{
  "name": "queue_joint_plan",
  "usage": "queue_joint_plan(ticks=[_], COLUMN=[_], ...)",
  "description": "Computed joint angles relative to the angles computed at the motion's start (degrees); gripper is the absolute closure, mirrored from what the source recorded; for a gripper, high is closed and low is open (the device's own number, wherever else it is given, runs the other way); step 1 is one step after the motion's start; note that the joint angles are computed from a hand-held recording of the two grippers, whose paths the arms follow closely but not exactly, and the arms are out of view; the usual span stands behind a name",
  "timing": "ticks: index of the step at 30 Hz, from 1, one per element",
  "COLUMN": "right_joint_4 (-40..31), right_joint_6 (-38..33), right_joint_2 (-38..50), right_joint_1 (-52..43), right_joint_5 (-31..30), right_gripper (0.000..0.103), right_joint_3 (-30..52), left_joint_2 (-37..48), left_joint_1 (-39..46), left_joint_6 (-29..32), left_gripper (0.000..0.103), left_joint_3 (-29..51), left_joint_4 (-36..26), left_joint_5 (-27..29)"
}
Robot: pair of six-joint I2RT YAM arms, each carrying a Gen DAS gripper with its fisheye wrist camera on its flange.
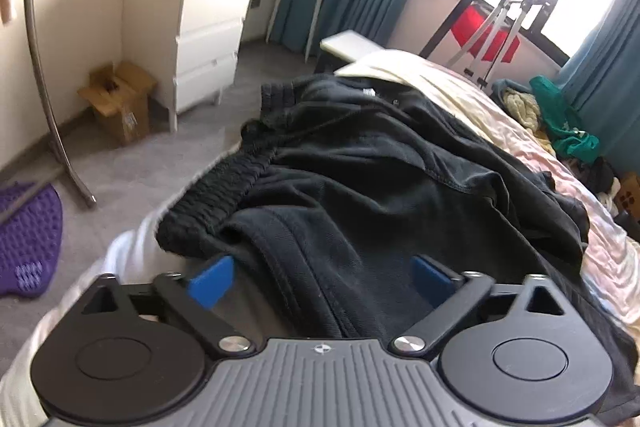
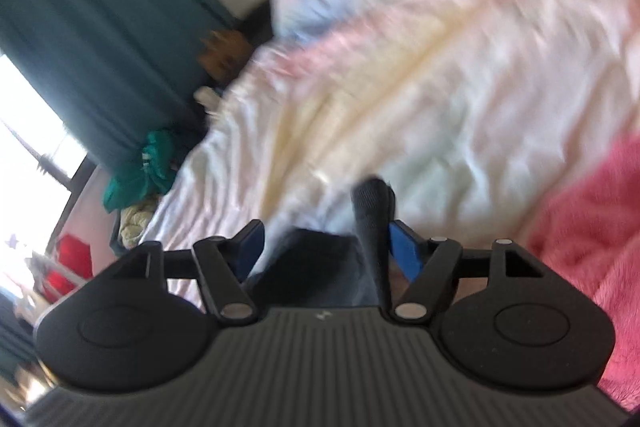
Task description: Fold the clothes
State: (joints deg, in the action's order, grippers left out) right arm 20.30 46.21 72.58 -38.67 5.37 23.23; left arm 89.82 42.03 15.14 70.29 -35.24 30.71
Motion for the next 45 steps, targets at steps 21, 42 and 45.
queue_joint_plan(ticks=[21, 42, 45], right_joint_4=[-0.77, 8.62, 9.76], right_joint_6=[-19.73, -22.24, -21.63], right_joint_2=[-6.31, 6.51, 8.33], right_joint_1=[35.95, 42.03, 42.66], right_joint_5=[0.09, 3.31, 3.87], right_gripper=[0.031, 0.031, 0.031], right_joint_3=[2.11, 3.97, 4.76], left_joint_2=[-17.77, -13.57, -12.58], left_joint_1=[-19.65, -48.27, -47.05], left_joint_6=[-4.03, -7.90, -8.98], left_gripper=[0.000, 0.000, 0.000], left_joint_3=[-15.64, -33.90, -33.96], left_joint_4=[11.69, 43.83, 44.72], left_joint_5=[-1.60, -17.98, -17.23])
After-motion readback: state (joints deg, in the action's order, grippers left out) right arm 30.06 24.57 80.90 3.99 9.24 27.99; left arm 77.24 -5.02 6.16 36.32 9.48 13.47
